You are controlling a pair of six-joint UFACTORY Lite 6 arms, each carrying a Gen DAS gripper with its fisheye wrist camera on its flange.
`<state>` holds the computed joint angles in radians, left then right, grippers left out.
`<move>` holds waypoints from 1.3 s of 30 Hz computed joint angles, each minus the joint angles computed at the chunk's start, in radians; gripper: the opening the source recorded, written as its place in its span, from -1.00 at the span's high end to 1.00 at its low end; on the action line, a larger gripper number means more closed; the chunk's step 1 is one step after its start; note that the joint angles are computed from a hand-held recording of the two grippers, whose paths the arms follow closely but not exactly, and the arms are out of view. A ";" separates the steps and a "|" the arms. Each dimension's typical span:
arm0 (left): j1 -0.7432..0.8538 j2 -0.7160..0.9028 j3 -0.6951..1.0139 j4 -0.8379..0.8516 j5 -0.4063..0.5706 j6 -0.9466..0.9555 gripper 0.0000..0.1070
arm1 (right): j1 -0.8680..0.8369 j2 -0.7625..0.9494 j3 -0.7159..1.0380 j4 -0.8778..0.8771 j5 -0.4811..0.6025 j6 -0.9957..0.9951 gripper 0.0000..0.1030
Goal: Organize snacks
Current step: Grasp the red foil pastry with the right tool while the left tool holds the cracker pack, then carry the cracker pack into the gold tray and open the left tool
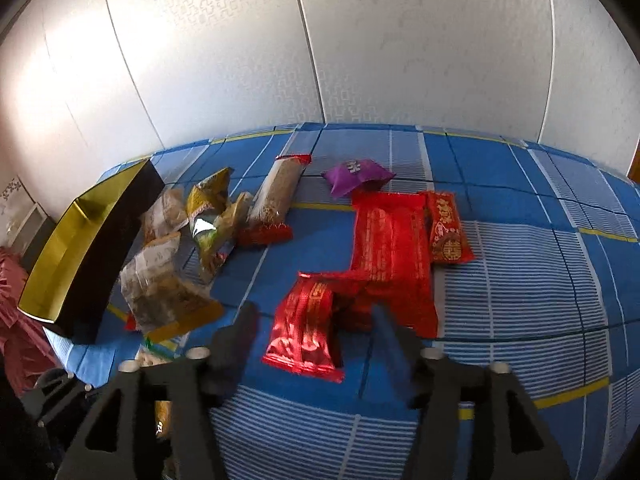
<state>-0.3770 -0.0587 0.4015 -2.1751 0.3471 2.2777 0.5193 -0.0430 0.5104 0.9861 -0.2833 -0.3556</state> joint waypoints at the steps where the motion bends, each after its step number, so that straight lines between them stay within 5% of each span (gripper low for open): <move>1: 0.000 0.001 0.001 0.000 0.000 -0.001 -0.05 | 0.001 0.000 0.004 0.024 0.003 -0.021 -0.32; 7: -0.006 -0.004 -0.006 -0.026 -0.002 0.021 -0.06 | 0.040 0.124 0.087 0.205 -0.057 -0.168 -0.26; 8: -0.007 -0.005 -0.007 -0.029 -0.002 0.024 -0.06 | 0.046 0.142 0.096 0.230 -0.063 -0.193 0.15; 9: -0.007 -0.005 -0.008 -0.034 -0.002 0.030 -0.06 | 0.049 0.162 0.105 0.237 -0.067 -0.203 0.23; 17: -0.009 -0.005 -0.003 -0.017 -0.011 0.005 -0.03 | 0.124 0.191 0.046 0.108 -0.203 -0.062 0.25; 23: 0.068 -0.061 0.017 0.323 0.016 -0.316 0.00 | 0.130 0.189 0.044 0.113 -0.214 -0.061 0.28; 29: 0.304 -0.176 0.111 0.712 0.186 -0.699 0.00 | 0.144 0.188 0.036 0.111 -0.230 -0.046 0.29; 34: 0.477 -0.002 0.380 0.860 0.226 -0.906 0.00 | 0.149 0.180 0.028 0.104 -0.234 -0.031 0.29; 39: 0.503 0.291 0.716 1.084 0.134 -1.184 0.00 | 0.139 0.168 0.013 0.066 -0.231 0.005 0.29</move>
<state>0.1260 0.2325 1.1178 -1.0914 0.4810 1.0941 0.6586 0.1254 0.5232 1.0520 -0.5143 -0.3507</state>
